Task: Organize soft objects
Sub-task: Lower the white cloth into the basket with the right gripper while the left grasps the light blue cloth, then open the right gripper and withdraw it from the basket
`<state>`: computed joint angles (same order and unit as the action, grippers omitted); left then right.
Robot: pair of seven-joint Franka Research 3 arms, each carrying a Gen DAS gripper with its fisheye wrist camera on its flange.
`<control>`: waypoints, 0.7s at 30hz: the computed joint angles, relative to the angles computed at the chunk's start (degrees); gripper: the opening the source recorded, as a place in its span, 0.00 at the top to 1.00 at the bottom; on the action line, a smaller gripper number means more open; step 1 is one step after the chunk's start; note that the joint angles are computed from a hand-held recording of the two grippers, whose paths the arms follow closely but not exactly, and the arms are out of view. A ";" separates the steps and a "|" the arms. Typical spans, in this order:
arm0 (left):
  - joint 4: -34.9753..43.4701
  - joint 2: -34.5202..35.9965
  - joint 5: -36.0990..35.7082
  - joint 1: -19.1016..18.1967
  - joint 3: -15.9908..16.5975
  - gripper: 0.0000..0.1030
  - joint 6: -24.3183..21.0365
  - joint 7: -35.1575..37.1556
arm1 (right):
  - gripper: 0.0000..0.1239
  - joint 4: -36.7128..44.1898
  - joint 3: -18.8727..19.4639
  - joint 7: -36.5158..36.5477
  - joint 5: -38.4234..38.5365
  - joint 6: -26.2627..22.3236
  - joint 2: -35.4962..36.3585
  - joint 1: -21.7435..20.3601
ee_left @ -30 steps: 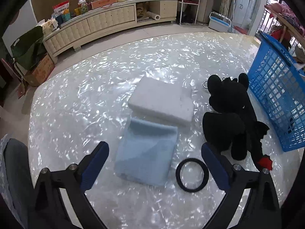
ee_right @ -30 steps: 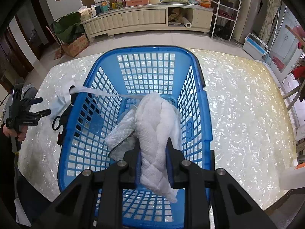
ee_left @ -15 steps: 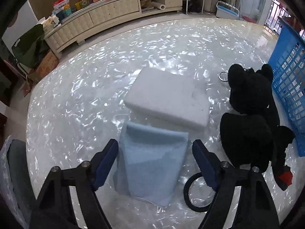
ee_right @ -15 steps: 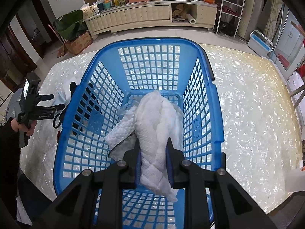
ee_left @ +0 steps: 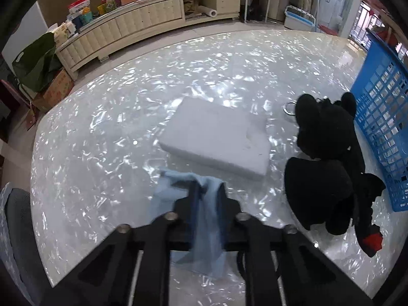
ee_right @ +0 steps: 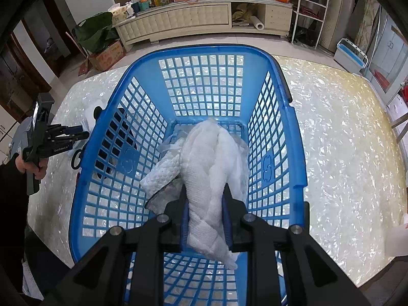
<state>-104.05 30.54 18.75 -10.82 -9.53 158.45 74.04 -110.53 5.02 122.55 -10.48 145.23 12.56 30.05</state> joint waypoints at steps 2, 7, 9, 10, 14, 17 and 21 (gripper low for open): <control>-0.64 -0.26 -1.09 1.05 -0.76 0.94 0.81 0.37 | 0.83 0.00 -0.07 0.21 -0.18 0.06 0.01 0.03; -3.42 -1.56 -4.08 3.36 -2.53 0.95 3.82 1.71 | 0.83 0.37 -0.06 0.24 -0.40 -0.49 0.15 0.13; -5.45 -2.88 -6.51 5.35 -4.24 0.95 5.42 2.96 | 0.83 0.70 -0.11 0.43 -0.73 -1.07 0.30 0.26; -6.07 -3.33 -7.32 5.83 -4.71 0.95 5.94 3.45 | 0.83 0.93 -0.12 0.43 -0.86 -1.46 0.41 0.31; -9.76 -6.73 -10.28 7.41 -5.85 0.95 8.61 4.23 | 0.83 3.14 -0.36 0.85 -3.25 -4.57 1.58 1.14; -12.97 -9.71 -14.11 10.02 -8.47 0.95 10.51 6.24 | 0.83 5.41 -0.22 -0.23 -3.02 -7.24 3.28 1.36; -17.95 -14.80 -18.91 12.08 -10.93 0.95 12.68 9.24 | 0.83 8.21 -0.07 -2.20 -1.63 -10.97 5.67 1.57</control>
<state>-122.00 15.74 -0.16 1.26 -20.45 171.12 83.28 -102.32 4.95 120.35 -12.11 134.26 18.23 31.63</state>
